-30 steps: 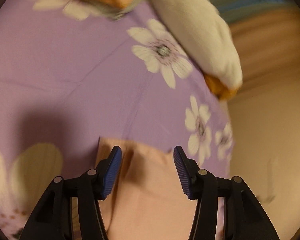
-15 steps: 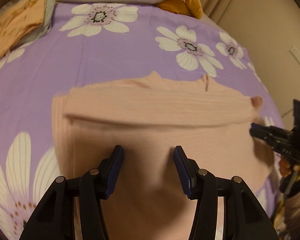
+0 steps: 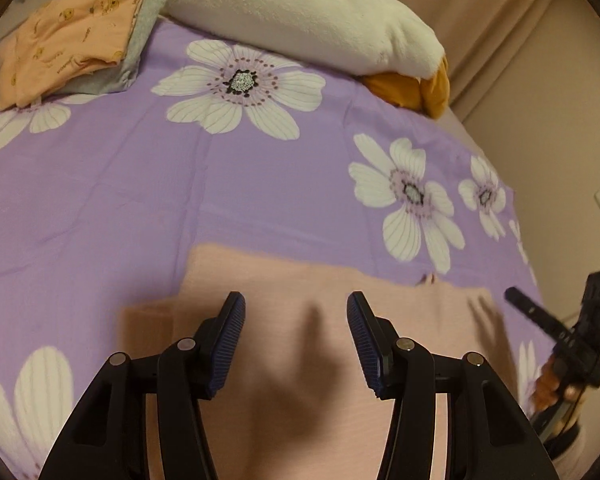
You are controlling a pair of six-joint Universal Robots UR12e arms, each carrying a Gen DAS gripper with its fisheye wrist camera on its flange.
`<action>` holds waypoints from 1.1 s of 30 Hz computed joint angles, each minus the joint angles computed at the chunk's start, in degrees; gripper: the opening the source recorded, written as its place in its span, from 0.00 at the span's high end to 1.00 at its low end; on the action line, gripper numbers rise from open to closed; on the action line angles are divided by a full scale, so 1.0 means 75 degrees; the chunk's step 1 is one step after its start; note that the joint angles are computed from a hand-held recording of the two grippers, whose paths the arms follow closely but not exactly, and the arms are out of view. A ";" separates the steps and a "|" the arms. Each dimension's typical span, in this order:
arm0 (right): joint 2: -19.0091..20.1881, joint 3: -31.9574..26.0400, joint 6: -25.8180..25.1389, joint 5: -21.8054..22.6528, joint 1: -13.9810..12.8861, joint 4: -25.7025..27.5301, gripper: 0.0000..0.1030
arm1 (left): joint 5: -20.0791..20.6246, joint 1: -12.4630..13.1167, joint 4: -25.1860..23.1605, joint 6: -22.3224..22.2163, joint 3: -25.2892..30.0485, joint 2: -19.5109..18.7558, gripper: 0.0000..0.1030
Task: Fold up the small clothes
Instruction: 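Withdraw both tools above the folded shirt, then move the left tool to the long side edge of the pink shirt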
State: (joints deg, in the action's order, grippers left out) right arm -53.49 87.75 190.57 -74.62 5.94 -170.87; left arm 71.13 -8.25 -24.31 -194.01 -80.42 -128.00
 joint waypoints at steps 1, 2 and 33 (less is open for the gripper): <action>-0.0059 0.0106 -0.0175 0.0003 0.0008 0.0048 0.73 | 0.0045 -0.0011 -0.0079 0.0145 -0.0079 0.0055 0.50; -0.0112 0.0195 -0.0338 -0.0040 0.0020 0.0138 0.73 | 0.0045 -0.0014 -0.0116 0.0259 -0.0152 0.0102 0.50; -0.1189 0.2167 -0.0853 -0.0551 0.0117 0.0549 0.75 | -0.0080 0.0002 0.0697 0.0401 -0.2618 0.1416 0.50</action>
